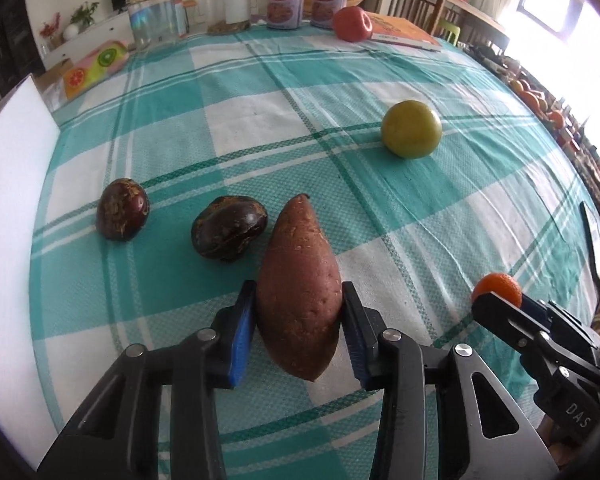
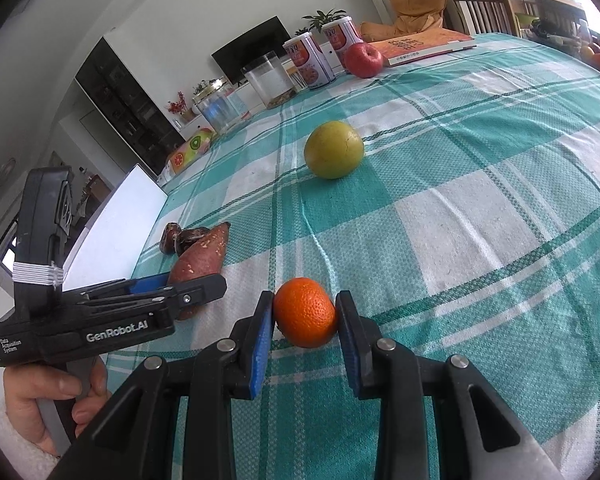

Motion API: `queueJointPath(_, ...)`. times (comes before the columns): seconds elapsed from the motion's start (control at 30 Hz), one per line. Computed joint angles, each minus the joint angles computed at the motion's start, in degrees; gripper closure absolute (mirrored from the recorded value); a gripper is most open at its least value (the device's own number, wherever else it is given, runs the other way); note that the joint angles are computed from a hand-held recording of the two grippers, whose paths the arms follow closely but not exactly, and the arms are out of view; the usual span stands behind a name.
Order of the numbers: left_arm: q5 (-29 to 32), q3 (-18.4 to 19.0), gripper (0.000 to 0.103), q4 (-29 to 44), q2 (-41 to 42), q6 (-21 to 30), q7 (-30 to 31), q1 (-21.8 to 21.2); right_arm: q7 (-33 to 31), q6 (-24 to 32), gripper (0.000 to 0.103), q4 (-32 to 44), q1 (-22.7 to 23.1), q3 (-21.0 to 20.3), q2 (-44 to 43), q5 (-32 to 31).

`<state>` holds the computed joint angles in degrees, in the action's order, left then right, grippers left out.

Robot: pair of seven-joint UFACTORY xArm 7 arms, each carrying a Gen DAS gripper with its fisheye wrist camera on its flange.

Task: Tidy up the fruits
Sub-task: 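Grasp the mandarin with the right tool while the left tool grasps the sweet potato, then carry the mandarin and sweet potato into the white box and open both tools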

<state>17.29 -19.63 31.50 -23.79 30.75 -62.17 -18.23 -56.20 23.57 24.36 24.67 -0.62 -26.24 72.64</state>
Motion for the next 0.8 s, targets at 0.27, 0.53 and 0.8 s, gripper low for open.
queueJointPath(0.27,-14.0,2.1,0.062,-11.7,-18.7,-3.0,-0.5,-10.6,-1.5,1.0,0.071,-0.1,-0.4,-0.6,-0.7,2.2)
queueJointPath(0.53,-19.0,-1.7,0.062,-15.0,-50.4,15.9,-6.4,-16.8,-1.9,-1.0,0.072,-1.4,0.7,2.9,-4.3,0.7)
queueJointPath(0.8,-13.5,-0.8,0.062,-10.5,-74.7,48.2,-2.2,-8.2,3.3,8.9,0.072,3.4,17.3,8.0,-11.6,-1.9)
